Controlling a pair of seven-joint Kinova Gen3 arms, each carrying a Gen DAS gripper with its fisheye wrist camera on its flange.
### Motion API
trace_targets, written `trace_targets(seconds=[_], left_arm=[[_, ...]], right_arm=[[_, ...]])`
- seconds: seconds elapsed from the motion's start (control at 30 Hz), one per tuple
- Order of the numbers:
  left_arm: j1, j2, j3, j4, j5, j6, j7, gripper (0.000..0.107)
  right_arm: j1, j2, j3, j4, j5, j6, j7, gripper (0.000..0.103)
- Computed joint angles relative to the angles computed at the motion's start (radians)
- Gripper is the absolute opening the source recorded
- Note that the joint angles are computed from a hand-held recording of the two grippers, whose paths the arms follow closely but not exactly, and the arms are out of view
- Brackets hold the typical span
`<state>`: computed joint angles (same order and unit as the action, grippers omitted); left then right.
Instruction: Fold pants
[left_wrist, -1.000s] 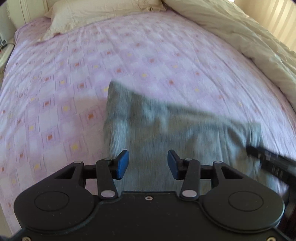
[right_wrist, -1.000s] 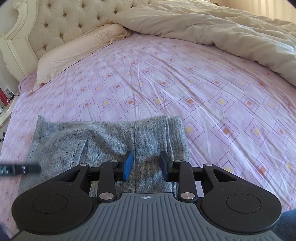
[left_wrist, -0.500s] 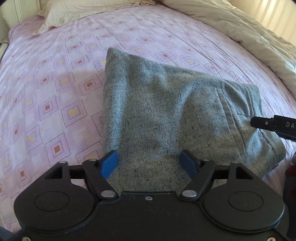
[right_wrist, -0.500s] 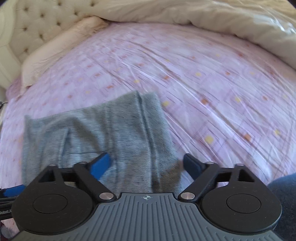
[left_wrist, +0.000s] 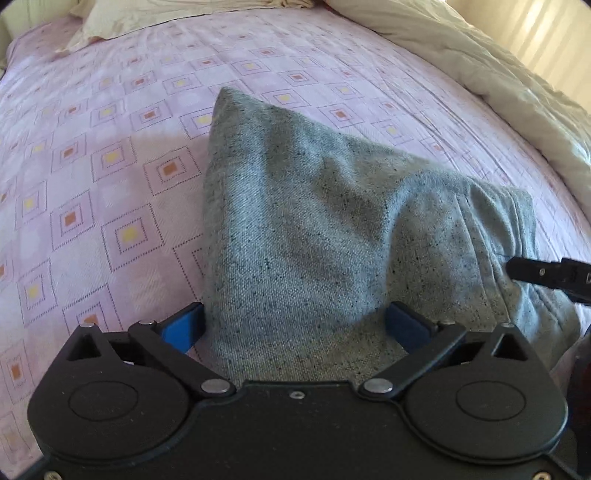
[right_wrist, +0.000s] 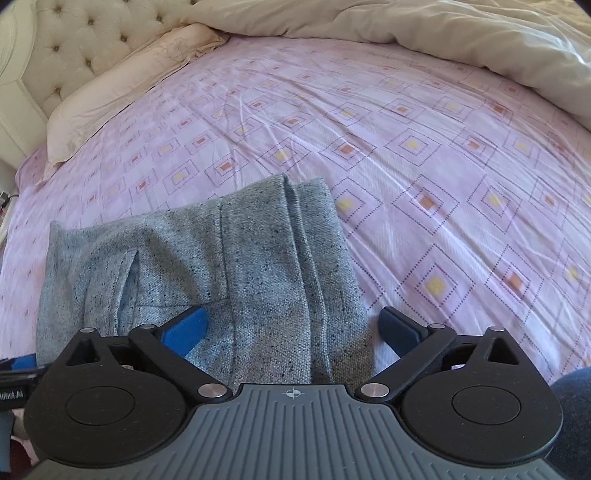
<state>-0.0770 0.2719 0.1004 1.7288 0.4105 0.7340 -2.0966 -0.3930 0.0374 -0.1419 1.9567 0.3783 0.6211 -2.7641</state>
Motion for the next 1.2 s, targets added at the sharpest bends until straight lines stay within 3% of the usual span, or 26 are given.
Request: trace_targets(seconds=[0.03, 0.07, 0.1, 0.13, 0.17, 0.23, 0.27, 0.3, 0.37, 0.47, 0.63, 0.7, 0.8, 0.9, 1.03, 1.07, 1.1, 1.17, 1.2], left_arm=[[0.006, 0.0, -0.003, -0.001, -0.005, -0.002, 0.014, 0.103], [0.01, -0.001, -0.005, 0.0, -0.005, -0.006, 0.028, 0.102], [0.01, -0.004, -0.006, 0.006, 0.003, -0.016, 0.043, 0.098], [0.013, -0.019, -0.012, 0.025, 0.013, -0.036, 0.048, 0.093], [-0.002, -0.031, 0.001, 0.039, 0.034, -0.045, 0.036, 0.074], [-0.013, -0.064, 0.011, 0.064, 0.058, -0.067, 0.022, 0.054], [-0.004, -0.081, 0.01, 0.073, 0.046, -0.081, 0.022, 0.034], [0.024, -0.102, -0.006, 0.083, 0.017, -0.104, 0.033, 0.028], [0.038, -0.13, -0.013, 0.093, -0.007, -0.122, 0.044, 0.02], [0.046, -0.151, -0.024, 0.081, -0.028, -0.13, 0.049, 0.01], [0.019, -0.111, -0.034, 0.001, 0.021, -0.103, 0.026, 0.009], [0.021, -0.105, -0.035, -0.017, 0.005, -0.124, 0.045, 0.0], [-0.016, -0.112, -0.016, -0.017, 0.057, -0.167, -0.015, 0.0], [-0.008, -0.098, -0.02, -0.058, 0.04, -0.21, -0.024, 0.0], [-0.039, -0.055, -0.021, -0.133, 0.077, -0.134, -0.011, 0.006], [-0.071, -0.042, -0.004, -0.143, 0.103, -0.093, -0.012, 0.015], [-0.108, -0.028, 0.016, -0.144, 0.136, -0.053, -0.013, 0.033], [-0.134, -0.001, 0.003, -0.13, 0.207, 0.012, -0.026, 0.056], [-0.144, 0.005, 0.004, -0.107, 0.231, 0.023, -0.034, 0.058]], right_arm=[[0.01, -0.011, 0.0, 0.011, -0.023, -0.031, 0.035, 0.069], [0.03, -0.024, -0.003, 0.026, -0.063, -0.071, 0.07, 0.044], [0.033, -0.038, 0.007, 0.044, -0.103, -0.112, 0.089, 0.035], [0.037, -0.049, 0.016, 0.062, -0.127, -0.147, 0.113, 0.033], [0.05, -0.055, 0.006, 0.072, -0.135, -0.165, 0.129, 0.03], [0.058, -0.071, -0.014, 0.069, -0.101, -0.16, 0.114, 0.027], [0.072, -0.081, -0.045, 0.065, -0.061, -0.15, 0.096, 0.026], [0.106, -0.086, -0.089, 0.057, -0.028, -0.141, 0.086, 0.026], [0.134, -0.099, -0.123, 0.045, -0.012, -0.147, 0.093, 0.025], [0.203, -0.101, -0.156, 0.02, -0.077, -0.186, 0.202, 0.025], [0.094, -0.042, 0.006, -0.07, -0.191, -0.232, 0.405, 0.024], [0.093, -0.018, 0.014, -0.119, -0.226, -0.234, 0.486, 0.024], [0.104, 0.026, 0.009, -0.197, -0.289, -0.242, 0.606, 0.024], [0.078, 0.069, 0.041, -0.238, -0.277, -0.284, 0.625, 0.024], [0.081, 0.084, 0.056, -0.257, -0.294, -0.266, 0.639, 0.024], [0.077, 0.077, 0.062, -0.245, -0.285, -0.261, 0.633, 0.024], [0.069, 0.07, 0.071, -0.23, -0.266, -0.255, 0.617, 0.024], [0.057, 0.056, 0.086, -0.193, -0.226, -0.241, 0.562, 0.024], [0.064, 0.049, 0.086, -0.169, -0.225, -0.243, 0.545, 0.024]])
